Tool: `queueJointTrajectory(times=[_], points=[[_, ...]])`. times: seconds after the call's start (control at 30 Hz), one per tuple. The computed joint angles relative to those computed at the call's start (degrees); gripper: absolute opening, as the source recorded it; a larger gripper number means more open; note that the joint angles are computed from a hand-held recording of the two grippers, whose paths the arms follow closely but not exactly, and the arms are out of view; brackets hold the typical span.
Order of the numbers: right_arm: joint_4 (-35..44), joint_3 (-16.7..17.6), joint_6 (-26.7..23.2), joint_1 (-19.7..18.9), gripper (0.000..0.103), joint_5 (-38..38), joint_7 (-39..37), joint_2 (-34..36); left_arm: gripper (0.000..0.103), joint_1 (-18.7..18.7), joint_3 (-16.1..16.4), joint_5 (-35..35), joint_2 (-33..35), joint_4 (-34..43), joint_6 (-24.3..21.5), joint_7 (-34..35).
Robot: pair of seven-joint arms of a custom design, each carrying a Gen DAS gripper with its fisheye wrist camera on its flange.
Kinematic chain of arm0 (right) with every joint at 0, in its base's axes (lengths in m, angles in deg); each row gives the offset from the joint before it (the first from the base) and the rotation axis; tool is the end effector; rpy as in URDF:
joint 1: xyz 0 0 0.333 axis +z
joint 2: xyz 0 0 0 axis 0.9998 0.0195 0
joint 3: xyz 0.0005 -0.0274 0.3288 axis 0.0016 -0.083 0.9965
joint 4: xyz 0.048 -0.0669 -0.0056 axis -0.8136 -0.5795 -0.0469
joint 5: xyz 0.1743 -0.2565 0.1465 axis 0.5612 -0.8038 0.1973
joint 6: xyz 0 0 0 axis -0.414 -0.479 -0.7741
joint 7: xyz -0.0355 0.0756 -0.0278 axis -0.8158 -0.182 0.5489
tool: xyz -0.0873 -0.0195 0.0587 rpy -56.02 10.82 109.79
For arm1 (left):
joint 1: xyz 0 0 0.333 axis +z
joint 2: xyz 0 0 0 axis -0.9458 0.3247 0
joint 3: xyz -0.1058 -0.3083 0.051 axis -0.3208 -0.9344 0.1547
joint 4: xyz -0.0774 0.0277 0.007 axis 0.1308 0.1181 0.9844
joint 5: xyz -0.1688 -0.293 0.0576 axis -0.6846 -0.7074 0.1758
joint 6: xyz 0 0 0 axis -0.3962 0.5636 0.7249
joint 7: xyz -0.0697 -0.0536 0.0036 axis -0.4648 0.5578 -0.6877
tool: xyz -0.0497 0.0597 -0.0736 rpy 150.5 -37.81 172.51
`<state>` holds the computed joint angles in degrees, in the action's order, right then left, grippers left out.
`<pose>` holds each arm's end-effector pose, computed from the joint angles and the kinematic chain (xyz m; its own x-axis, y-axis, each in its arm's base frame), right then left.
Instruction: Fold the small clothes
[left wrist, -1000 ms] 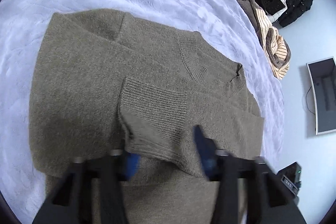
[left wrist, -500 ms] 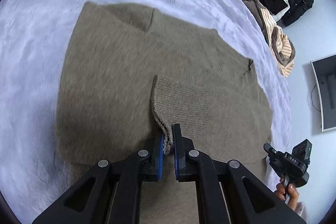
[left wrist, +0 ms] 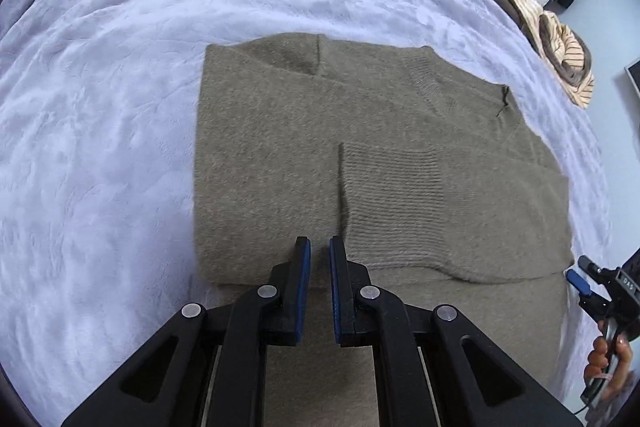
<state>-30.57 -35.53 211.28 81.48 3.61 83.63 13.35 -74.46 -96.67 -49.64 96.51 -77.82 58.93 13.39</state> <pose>0.6087 -0.0751 0.4222 -0.3037 -0.6925 -0.6543 -0.8603 0.4944 -0.1240 0.5997 -0.1488 0.4772 0.1698 -0.9492 0.2650 -0.9391 -0.2374 -0.2485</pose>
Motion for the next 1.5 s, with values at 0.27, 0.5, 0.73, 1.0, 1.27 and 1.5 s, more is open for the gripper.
queueJointTrajectory(times=[0.27,0.5,0.73,1.0,1.27,1.5], points=[[3.23,1.10,-5.14,-3.53,0.018,9.25,2.43,5.25,0.010,-0.10,-0.02,-0.22,-1.36,-0.68,0.22,-0.58],[7.28,-1.55,-3.96,1.37,0.018,-10.11,4.20,5.64,0.010,-1.59,0.15,2.07,0.89,3.14,-0.83,-1.31],[5.28,-2.01,1.31,6.49,0.022,-26.14,6.53,2.42,0.010,-2.17,-0.15,3.88,0.02,1.79,-1.16,-2.52],[2.90,0.76,2.09,4.58,0.032,-19.03,1.03,-1.75,0.010,-1.84,-0.87,1.60,2.92,5.58,-2.82,-0.67],[5.21,4.39,-9.57,3.13,0.056,2.51,-1.46,2.25,0.082,-1.68,-0.11,0.43,2.16,3.06,-0.40,-4.05],[10.80,9.15,-11.20,6.20,0.053,18.39,-1.20,9.96,0.082,-1.11,-0.48,0.68,0.98,1.40,1.15,-4.54]])
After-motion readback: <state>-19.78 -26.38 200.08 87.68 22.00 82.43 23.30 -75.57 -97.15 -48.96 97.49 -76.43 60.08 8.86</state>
